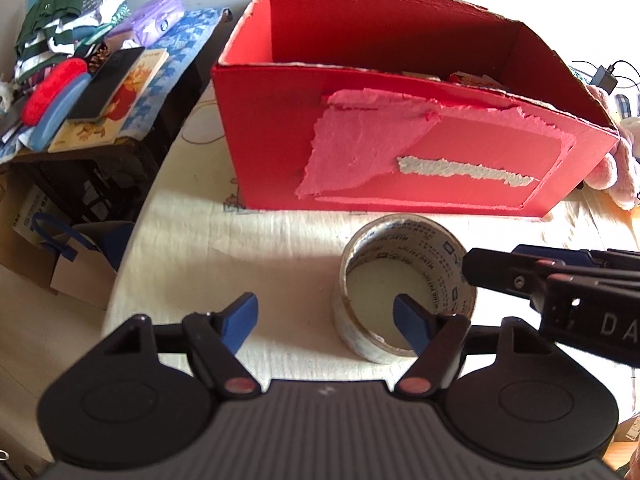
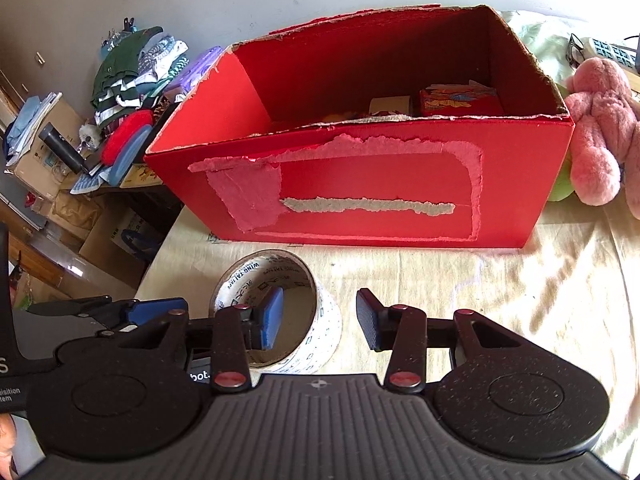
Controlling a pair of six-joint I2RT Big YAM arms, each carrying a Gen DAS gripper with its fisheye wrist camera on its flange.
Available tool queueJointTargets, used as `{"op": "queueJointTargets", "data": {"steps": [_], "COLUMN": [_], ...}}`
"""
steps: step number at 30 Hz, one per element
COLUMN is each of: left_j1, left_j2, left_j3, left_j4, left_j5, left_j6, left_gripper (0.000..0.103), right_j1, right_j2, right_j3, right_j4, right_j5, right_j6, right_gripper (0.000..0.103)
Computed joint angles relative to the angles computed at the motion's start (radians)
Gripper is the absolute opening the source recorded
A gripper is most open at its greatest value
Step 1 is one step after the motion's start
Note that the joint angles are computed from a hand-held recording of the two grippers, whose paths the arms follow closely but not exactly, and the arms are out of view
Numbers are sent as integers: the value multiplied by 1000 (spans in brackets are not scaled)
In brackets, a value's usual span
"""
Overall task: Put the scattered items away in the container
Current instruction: 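Move the right gripper down onto the rim of the clear tape roll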
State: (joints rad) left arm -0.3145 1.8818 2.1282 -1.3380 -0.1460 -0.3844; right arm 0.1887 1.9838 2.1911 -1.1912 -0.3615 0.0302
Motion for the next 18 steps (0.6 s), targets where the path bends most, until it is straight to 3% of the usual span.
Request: {"op": "queueJointTargets", "data": {"steps": [3, 14, 18], "left_j1": [4, 23, 33], "left_j2": [-3, 27, 38], "left_j3": [-23, -8, 1], "left_j4": [24, 10, -6], "left_j5": [23, 90, 122], "left_j6": [11, 45, 59], "left_gripper": [60, 60, 62], "right_j1": [3, 17, 20], "right_j2": [22, 39, 22], "right_j3": [26, 44, 18], "right_j4": [-28, -65, -45], "right_j5": [10, 56, 55], "right_j6": [10, 40, 47], "right_gripper": [35, 31, 25]}}
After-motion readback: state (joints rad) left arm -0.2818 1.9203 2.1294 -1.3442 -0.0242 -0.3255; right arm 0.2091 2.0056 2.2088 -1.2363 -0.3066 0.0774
